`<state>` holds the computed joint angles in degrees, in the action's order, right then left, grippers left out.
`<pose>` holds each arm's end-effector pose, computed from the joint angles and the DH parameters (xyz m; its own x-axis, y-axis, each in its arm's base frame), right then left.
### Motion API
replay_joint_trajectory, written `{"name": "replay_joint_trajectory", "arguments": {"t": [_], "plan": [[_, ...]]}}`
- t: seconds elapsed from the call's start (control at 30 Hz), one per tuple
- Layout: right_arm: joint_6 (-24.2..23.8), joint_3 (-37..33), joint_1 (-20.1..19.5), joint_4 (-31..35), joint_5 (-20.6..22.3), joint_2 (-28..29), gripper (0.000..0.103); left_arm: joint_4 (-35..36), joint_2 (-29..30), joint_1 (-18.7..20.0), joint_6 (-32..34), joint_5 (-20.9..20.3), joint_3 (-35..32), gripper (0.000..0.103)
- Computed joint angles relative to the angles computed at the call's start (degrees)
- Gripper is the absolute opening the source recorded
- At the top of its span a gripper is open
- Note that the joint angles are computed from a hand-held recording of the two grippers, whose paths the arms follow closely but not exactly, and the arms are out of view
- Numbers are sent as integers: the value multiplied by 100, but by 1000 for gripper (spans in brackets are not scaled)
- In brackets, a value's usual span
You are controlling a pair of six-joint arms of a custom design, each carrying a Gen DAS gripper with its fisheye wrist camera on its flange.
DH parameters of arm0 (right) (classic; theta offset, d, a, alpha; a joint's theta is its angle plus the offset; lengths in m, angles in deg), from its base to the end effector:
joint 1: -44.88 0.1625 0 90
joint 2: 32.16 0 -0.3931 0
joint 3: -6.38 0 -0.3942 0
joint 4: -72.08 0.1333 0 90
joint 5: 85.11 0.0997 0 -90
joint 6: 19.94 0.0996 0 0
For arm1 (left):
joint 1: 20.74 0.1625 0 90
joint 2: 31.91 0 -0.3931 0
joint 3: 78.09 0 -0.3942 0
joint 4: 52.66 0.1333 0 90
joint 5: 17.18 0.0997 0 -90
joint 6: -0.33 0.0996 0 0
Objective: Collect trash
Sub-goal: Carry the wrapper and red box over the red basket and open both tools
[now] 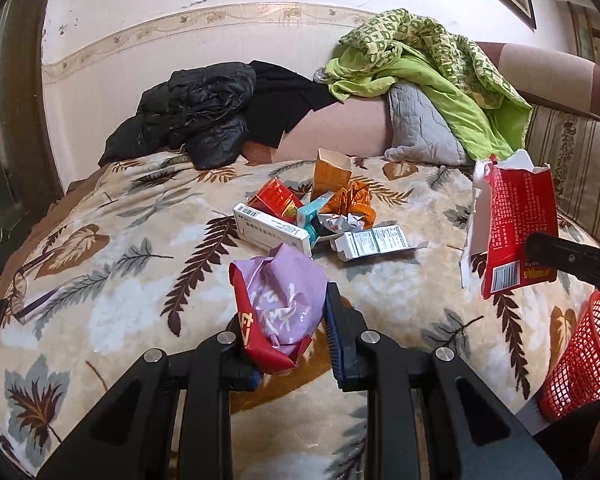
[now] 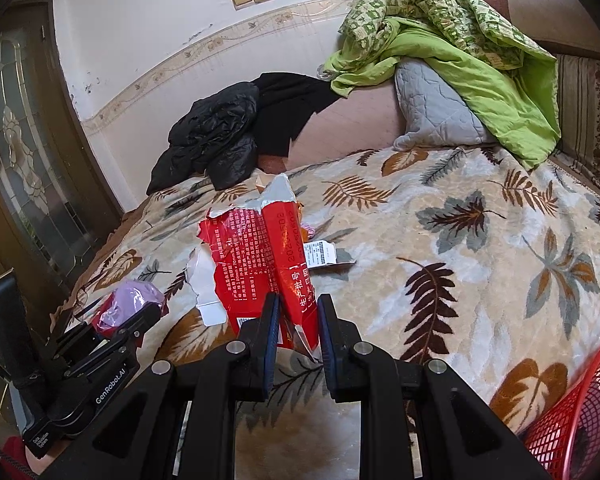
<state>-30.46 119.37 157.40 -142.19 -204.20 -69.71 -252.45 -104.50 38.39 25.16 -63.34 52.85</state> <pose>0.2860 -0.4681 0.0383 -0.8854 -0.1077 0.4521 -0.4209 0.5985 -0.6817 -0.0536 -0.4839 0.2352 -0.6798 0.1386 -0.7202 0.6669 0.5254 -0.5284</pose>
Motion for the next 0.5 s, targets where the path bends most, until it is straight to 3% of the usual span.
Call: {"name": "replay_joint_trajectory", "arguments": {"t": [0.5], "plan": [[109,1,-73,68,48,-49,20,21,168,33,48,-40,-111,24]]}}
